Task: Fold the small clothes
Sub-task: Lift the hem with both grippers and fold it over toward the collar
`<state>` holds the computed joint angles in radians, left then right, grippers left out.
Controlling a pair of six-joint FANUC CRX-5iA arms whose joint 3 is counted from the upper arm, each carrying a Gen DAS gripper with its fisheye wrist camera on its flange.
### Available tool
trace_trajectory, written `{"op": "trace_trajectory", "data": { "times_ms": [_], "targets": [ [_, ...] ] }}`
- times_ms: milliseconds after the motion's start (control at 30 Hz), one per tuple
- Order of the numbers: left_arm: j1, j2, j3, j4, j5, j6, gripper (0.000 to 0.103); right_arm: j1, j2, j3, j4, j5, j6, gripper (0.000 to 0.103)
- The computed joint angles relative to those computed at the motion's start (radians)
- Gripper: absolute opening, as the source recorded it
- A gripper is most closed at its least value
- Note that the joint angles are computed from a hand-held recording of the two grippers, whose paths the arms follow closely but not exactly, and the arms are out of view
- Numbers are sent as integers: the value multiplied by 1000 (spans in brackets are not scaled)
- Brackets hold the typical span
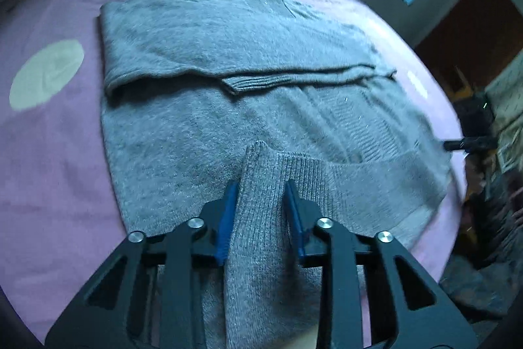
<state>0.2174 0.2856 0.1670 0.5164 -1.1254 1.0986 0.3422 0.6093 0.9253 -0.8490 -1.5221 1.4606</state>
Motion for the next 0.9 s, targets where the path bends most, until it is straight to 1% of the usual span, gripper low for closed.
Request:
{"op": "trace_trajectory", "data": {
  "times_ms": [100, 267, 400, 433, 467, 500, 533, 567, 600, 633, 733, 900],
  "targets": [
    [-4, 7, 14, -13, -8, 3, 27, -2, -4, 0, 13, 9, -4, 49],
    [11, 17, 12, 18, -24, 0, 27, -18, -16, -29, 3, 37, -21, 49],
    [6, 9, 7, 7, -17, 10, 27, 1, -20, -31, 27, 43, 2, 49],
    [3, 5, 6, 0, -13, 14, 26, 12, -23, -31, 47, 53, 3, 47],
    [-1, 0, 6, -12, -7, 19, 25, 22, -23, -30, 67, 58, 4, 41],
    [-5, -5, 5, -26, 0, 24, 19, 27, -22, -28, 78, 59, 4, 35],
    [-8, -11, 2, -35, 5, 25, 12, 36, -20, -25, 95, 58, 6, 23],
    [-10, -16, -1, -40, 9, 26, 8, 45, -18, -21, 112, 56, 7, 13],
    [-13, -26, -8, -48, 17, 26, 5, 54, -18, -20, 131, 57, 9, 9],
    [-15, -32, -11, -54, 23, 27, 4, 67, -24, -26, 162, 68, 13, 5],
    [-22, -72, -36, -89, 63, 54, 4, 85, -45, -39, 206, 104, 18, 5],
    [-7, -144, -93, -80, 135, 67, 4, 86, -84, -51, 230, 177, 38, 5]
  ]
}}
